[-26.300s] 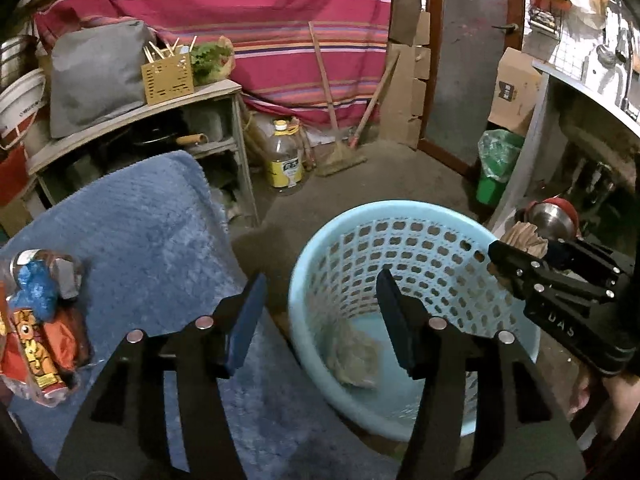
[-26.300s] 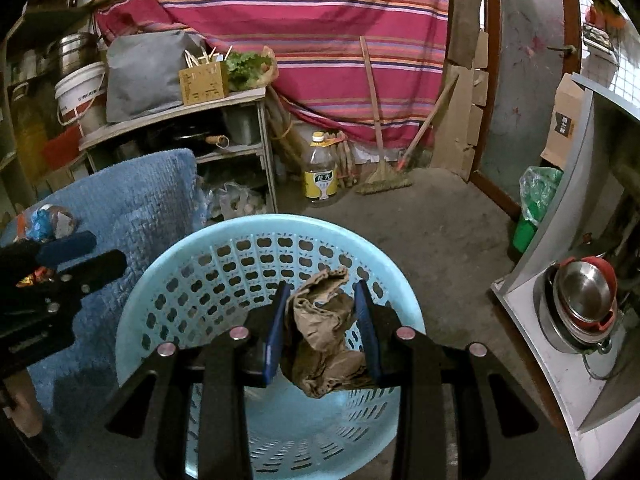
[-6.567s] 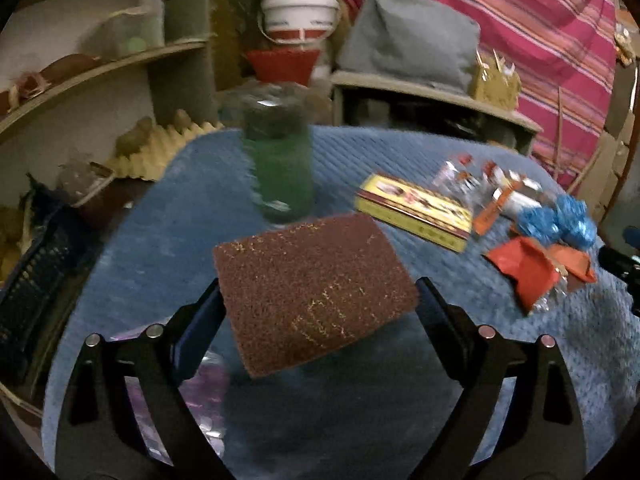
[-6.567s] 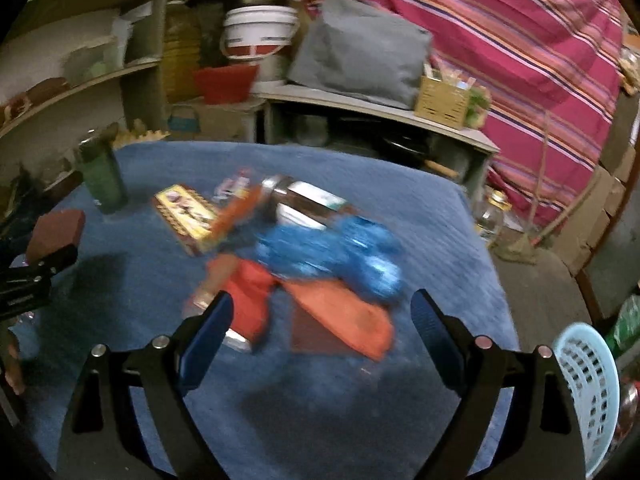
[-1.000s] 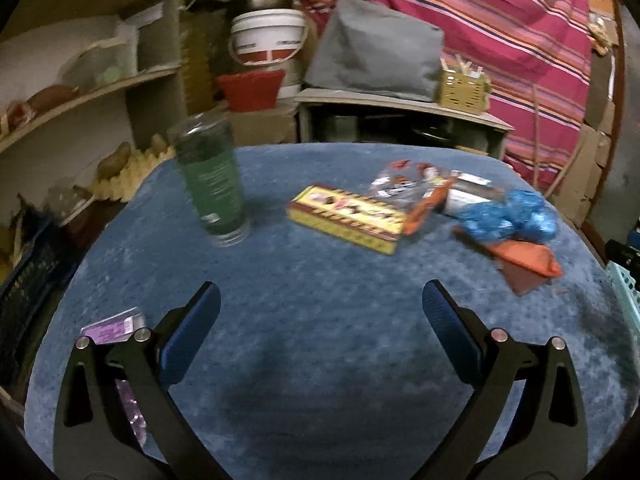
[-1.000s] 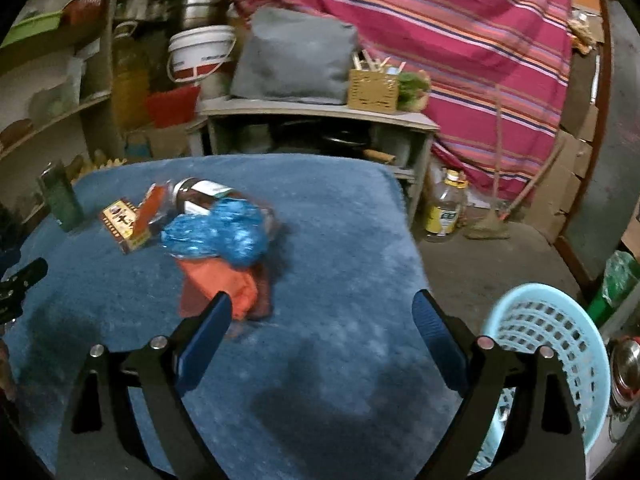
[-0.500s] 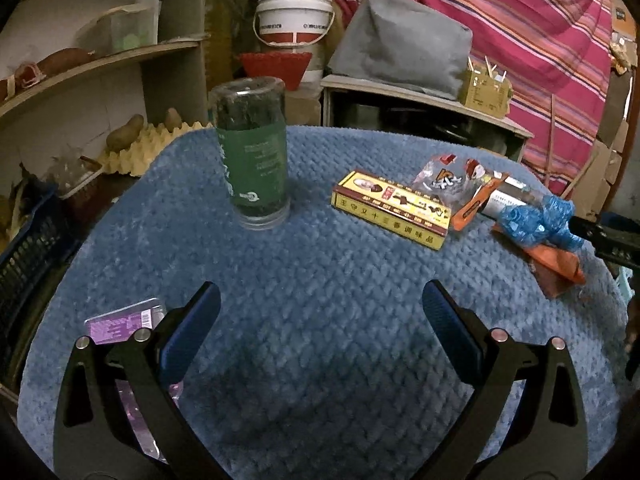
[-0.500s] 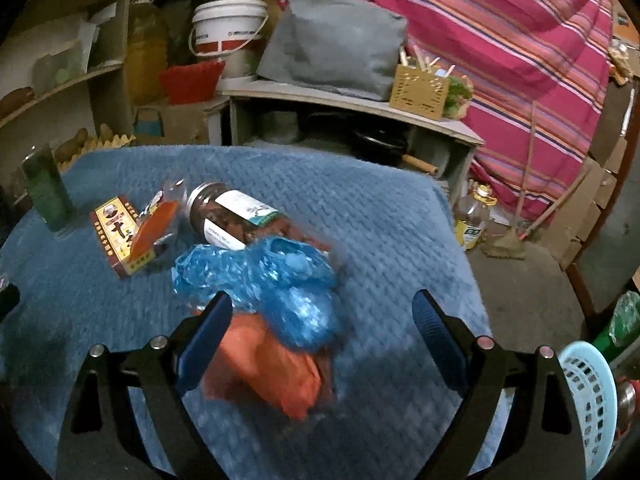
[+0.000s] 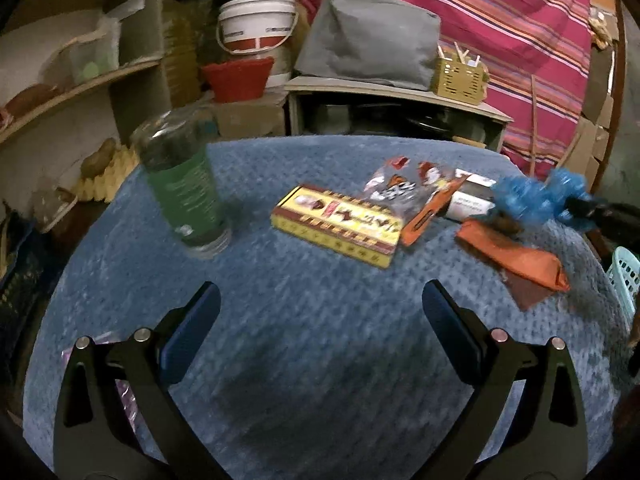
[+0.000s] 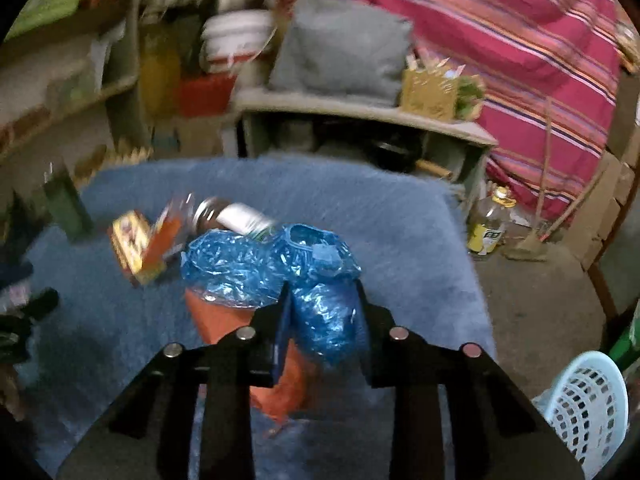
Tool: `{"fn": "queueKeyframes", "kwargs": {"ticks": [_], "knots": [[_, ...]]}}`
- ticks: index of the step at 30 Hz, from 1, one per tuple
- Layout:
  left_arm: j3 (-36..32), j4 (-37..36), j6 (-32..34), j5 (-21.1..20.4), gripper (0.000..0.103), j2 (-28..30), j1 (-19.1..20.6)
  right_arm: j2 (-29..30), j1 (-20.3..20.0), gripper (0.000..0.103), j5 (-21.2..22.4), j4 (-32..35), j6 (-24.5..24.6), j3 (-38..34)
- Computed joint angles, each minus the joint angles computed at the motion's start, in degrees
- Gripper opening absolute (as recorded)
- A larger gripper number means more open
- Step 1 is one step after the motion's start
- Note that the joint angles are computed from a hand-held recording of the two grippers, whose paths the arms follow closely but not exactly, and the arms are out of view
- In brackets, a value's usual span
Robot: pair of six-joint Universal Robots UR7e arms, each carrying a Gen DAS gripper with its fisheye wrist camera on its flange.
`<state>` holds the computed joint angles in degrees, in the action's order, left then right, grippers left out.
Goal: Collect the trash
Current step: 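Grasp the blue plastic bags with the right gripper and lift them, then grasp the orange snack packet with the left gripper while right gripper holds the blue bags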
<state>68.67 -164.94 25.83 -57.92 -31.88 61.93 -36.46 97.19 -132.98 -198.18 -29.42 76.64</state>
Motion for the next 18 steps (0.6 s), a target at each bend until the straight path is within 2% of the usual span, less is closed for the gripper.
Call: {"fn": "queueKeyframes", "kwargs": {"ticks": [6, 13, 17, 18], "knots": [[-4.64, 4.68, -3.27, -2.08, 0.097, 2.77, -1.21, -3.15, -0.66, 0.029, -2.94, -5.89, -1.06, 3.71], [-14.31, 8.36, -0.32, -0.02, 0.097, 10.58, -2.89, -5.52, -2.88, 0.029, -0.96, -5.36, 3.14, 7.28], [-21.21, 8.89, 2.18, 3.11, 0.086, 15.94, -2.98, -5.89, -3.65, 0.029, -0.33, -4.69, 3.45, 7.87], [-23.13, 9.95, 2.25, 3.45, 0.078, 17.04, -2.81, -5.86, -3.81, 0.029, -0.19, -4.50, 3.41, 7.82]]}}
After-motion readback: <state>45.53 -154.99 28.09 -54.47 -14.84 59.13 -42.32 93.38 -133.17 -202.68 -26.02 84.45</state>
